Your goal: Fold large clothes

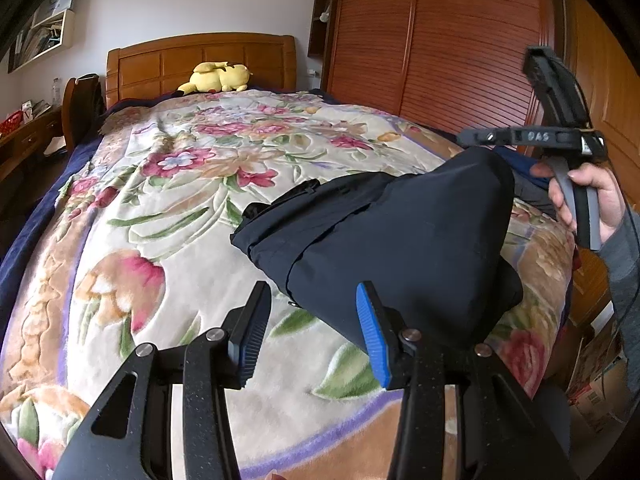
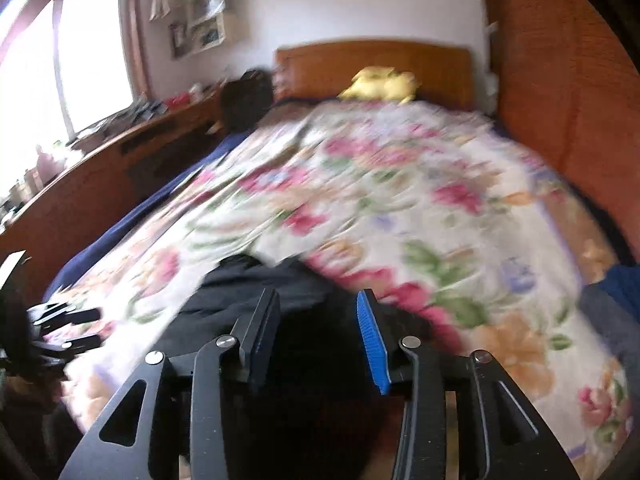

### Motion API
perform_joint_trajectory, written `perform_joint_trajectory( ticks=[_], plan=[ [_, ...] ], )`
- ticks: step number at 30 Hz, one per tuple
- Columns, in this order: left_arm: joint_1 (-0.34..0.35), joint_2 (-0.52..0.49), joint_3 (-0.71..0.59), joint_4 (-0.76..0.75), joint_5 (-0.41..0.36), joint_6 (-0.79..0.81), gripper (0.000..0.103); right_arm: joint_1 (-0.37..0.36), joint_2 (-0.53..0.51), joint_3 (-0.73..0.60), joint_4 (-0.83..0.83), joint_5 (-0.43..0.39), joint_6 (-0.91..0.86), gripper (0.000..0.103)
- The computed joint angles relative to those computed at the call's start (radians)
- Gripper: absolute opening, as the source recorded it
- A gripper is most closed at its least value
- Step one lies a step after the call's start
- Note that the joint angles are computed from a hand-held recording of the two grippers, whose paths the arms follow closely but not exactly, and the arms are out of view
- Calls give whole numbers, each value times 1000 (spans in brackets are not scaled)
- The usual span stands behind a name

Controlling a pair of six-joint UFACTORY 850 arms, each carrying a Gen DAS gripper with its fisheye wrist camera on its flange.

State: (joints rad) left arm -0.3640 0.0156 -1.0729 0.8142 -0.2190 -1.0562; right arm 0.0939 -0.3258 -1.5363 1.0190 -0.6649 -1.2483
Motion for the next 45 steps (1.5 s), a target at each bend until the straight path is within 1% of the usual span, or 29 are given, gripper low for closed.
perform_joint_trajectory(
  ticks=[2,3,5,6,7,11,13,16,19,21,22,25,28,29,31,35,36,38,39,41,43,44,45],
  plan=[
    [-2,9,9,-1,-3,2,45,27,-15,-13,-91,17,69,42],
    [-2,13,13,-4,-4,7,45,29,-33,-31,-126,1,104,42],
    [-3,20,20,-19,-6,23,45,38,-89,-98,-192,-68,203,42],
    [-5,22,22,-20,-7,26,45,36,-111,-123,-215,-115,238,42],
    [-7,25,25,-21,-10,28,45,41,-128,-148,-236,-145,260,42],
    [-14,40,39,-6,-17,14,45,59,-119,-114,-365,-96,335,42],
    [-14,50,47,0,-17,8,45,66,-108,-90,-416,-54,378,42],
    [-19,61,59,9,-21,1,45,59,-107,-47,-411,-52,390,42],
    [-21,60,57,-4,-29,21,45,59,-94,-4,-376,-36,357,42],
    [-22,57,54,7,-33,13,45,45,-88,-15,-339,-54,341,42],
    [-22,55,52,11,-34,9,45,40,-85,-19,-315,-49,323,42],
    [-23,52,49,18,-34,2,45,27,-105,-73,-243,-36,283,42],
    [-22,37,37,24,-38,-9,45,49,-169,-188,-295,-39,345,42],
    [-21,30,32,39,-39,-27,45,58,-208,-244,-315,-52,372,42],
    [-23,17,23,56,-41,-48,45,80,-281,-344,-367,-109,428,42],
    [-27,-11,5,35,-32,-29,45,109,-462,-579,-495,-266,552,42],
    [-28,-17,1,18,-28,-12,45,107,-518,-657,-500,-322,572,42],
    [-28,-29,-5,-12,-20,22,45,102,-586,-753,-471,-407,573,42],
    [-29,-34,-9,-18,-20,30,45,101,-613,-789,-459,-427,571,42],
    [-27,-47,-16,-49,-16,63,46,98,-643,-819,-447,-459,565,42],
    [-25,-56,-21,-69,-11,83,46,101,-643,-808,-437,-459,524,30],
    [-24,-59,-23,-75,-8,87,46,106,-615,-761,-438,-422,488,15],
    [-22,-61,-24,-85,-5,97,46,110,-575,-697,-438,-358,452,9]
  ],
)
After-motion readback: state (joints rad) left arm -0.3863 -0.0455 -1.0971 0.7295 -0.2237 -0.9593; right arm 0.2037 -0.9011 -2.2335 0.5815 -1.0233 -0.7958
